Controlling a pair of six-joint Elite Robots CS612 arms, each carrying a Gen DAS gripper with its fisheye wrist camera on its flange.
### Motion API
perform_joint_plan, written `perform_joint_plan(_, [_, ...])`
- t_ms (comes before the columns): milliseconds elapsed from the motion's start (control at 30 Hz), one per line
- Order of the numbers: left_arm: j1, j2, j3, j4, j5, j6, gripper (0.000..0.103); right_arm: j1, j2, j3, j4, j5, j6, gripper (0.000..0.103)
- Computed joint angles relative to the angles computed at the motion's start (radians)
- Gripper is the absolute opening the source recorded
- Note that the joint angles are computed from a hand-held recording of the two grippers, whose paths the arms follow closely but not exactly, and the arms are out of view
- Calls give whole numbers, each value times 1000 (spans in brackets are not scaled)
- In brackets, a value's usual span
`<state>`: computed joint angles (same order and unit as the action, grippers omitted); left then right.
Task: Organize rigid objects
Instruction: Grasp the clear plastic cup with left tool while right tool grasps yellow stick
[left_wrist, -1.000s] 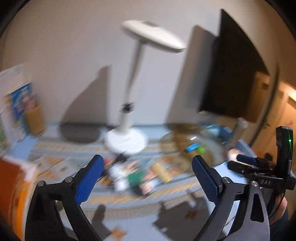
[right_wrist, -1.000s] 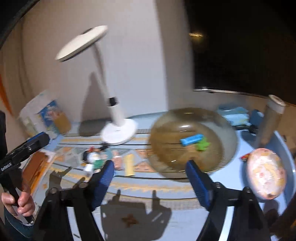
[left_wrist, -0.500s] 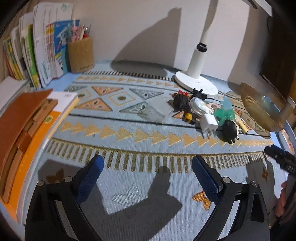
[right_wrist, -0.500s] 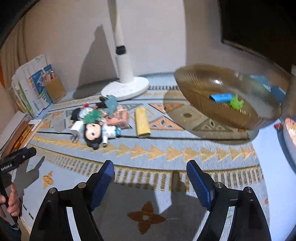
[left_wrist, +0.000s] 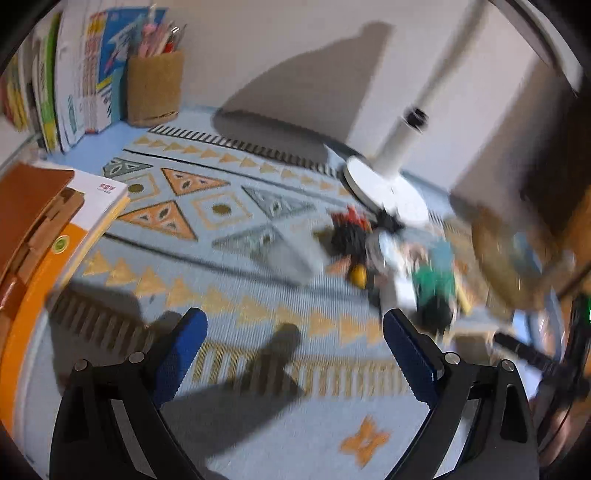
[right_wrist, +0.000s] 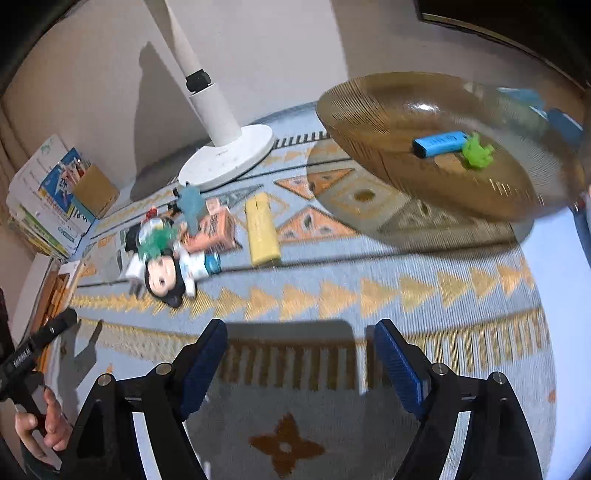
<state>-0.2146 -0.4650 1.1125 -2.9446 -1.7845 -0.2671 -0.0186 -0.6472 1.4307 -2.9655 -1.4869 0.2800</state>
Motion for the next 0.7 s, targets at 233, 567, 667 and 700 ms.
perform_joint_plan(233, [1,49,-105,125,6,-139,79,37,68,-134,60,-130,-154,58])
perform_joint_plan(567, [-17,91,-189,182,60,-173,63,49,126,-205,66,-172,-204,33])
perform_joint_plan(667, [-29,100,-212,206,91,-127,45,55,126,-200,47,-182,-231,24])
perform_joint_plan(700, [-28,99,-208,201,82,-113,44,55,125,-197,44,-176,-235,24])
